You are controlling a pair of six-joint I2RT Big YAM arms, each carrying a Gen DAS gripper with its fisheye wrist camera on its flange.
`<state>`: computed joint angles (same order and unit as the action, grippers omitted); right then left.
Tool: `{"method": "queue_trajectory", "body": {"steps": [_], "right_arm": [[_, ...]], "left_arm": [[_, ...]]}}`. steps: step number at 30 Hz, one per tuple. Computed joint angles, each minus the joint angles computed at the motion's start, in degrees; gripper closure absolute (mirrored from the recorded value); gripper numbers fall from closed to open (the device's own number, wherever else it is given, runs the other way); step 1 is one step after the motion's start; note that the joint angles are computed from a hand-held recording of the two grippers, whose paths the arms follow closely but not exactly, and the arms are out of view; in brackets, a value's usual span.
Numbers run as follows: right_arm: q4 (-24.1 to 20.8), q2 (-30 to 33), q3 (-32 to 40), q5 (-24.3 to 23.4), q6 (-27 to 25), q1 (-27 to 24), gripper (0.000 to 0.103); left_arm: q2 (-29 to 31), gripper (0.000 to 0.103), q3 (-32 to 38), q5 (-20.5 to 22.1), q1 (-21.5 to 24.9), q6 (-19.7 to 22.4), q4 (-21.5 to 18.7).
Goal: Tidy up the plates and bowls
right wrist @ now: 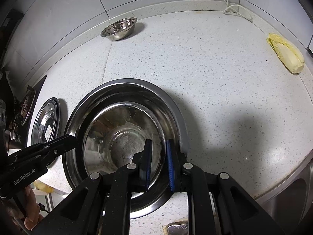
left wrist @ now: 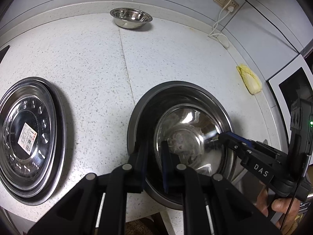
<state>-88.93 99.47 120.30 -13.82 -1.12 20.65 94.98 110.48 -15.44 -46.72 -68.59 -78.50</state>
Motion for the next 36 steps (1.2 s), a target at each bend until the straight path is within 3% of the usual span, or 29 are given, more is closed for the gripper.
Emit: {"method": "queue_trajectory", "body": {"steps": [12,20,36], "right_arm": [[0.14,-0.17,-0.25,-0.28,-0.19,0.02,0.088],[0.39,-0.01,-0.17,-0.25,-1.22,0.21,0.082],[1.52,-0.32,-0.80,-1.09,-3.10,0.10,0.076]], "left_arm": [[0.85,0.090,1.10,-1.17,-0.76,-0.97,-1.20],[1.89,0.089,3.13,-5.26,-1.85,-1.10,-4.00],[2.57,0.089,4.41,-13.09,-3.97,0.30,-5.95]]}}
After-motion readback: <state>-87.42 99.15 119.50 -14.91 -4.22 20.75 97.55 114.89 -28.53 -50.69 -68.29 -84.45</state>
